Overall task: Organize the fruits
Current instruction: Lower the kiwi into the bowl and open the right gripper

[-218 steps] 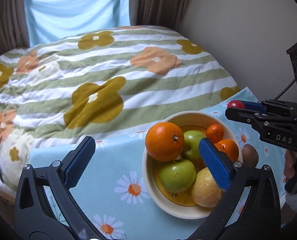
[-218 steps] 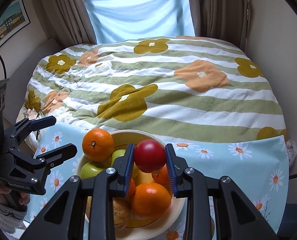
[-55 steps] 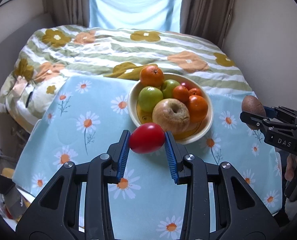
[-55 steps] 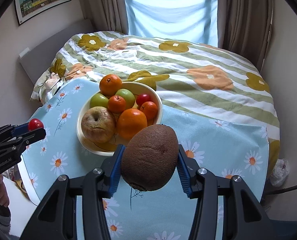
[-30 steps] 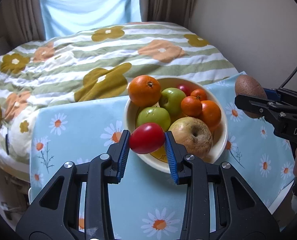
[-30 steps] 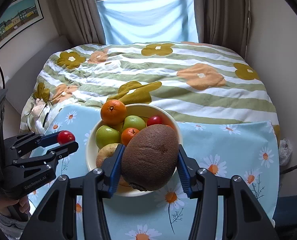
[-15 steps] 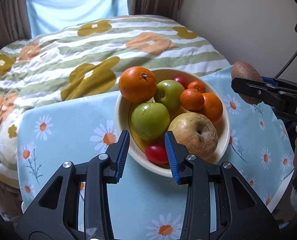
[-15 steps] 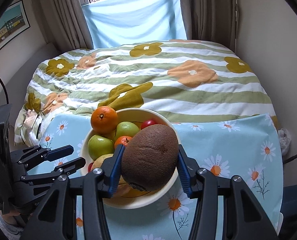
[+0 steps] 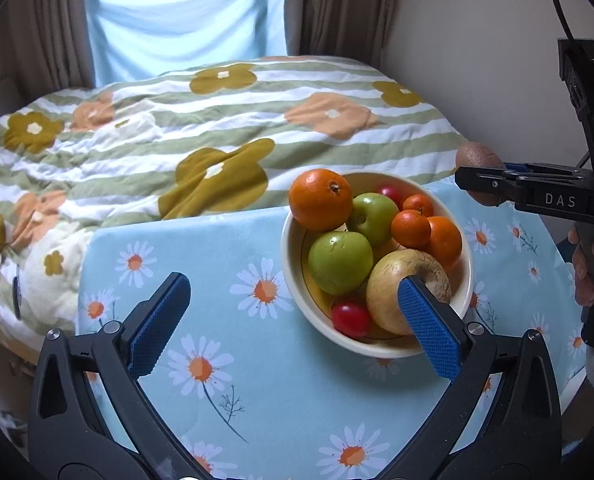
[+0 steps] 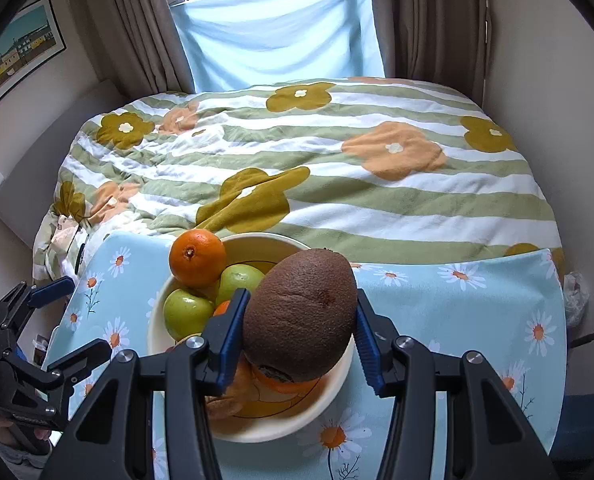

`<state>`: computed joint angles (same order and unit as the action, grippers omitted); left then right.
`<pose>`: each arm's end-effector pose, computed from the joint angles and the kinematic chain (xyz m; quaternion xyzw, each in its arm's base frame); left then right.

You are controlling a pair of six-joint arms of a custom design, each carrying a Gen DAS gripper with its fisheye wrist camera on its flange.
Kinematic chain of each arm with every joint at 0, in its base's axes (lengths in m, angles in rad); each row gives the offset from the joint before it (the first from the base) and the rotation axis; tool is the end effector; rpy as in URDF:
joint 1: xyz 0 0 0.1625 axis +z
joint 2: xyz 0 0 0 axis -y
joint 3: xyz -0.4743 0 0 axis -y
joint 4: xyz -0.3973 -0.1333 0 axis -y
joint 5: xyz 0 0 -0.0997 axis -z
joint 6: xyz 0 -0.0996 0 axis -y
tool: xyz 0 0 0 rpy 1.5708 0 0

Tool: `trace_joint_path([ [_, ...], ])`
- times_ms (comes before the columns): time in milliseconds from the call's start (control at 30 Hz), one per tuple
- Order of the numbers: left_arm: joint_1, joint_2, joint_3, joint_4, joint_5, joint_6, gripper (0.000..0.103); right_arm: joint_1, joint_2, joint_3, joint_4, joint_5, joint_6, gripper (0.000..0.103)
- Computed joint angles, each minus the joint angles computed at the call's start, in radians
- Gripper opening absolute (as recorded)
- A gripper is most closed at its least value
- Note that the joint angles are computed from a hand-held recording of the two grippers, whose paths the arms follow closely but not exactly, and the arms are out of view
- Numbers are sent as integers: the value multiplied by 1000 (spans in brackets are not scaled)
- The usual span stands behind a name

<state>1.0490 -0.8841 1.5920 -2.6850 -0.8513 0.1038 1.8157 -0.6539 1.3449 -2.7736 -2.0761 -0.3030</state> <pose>-0.1883 -0.7266 0.2415 0.2145 0.8941 -0.2563 0.2981 0.2795 -0.7674 0.1707 0.1925 -0.9189 0.2380 0.2488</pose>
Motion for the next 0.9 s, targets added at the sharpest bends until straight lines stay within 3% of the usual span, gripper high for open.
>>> trace_joint_path([
  [467, 7, -15, 21, -6, 34, -42, 103, -47, 80, -146, 168, 73, -32, 46],
  [900, 15, -7, 1, 3, 19, -26, 103, -46, 90, -151, 142, 89, -12, 46],
])
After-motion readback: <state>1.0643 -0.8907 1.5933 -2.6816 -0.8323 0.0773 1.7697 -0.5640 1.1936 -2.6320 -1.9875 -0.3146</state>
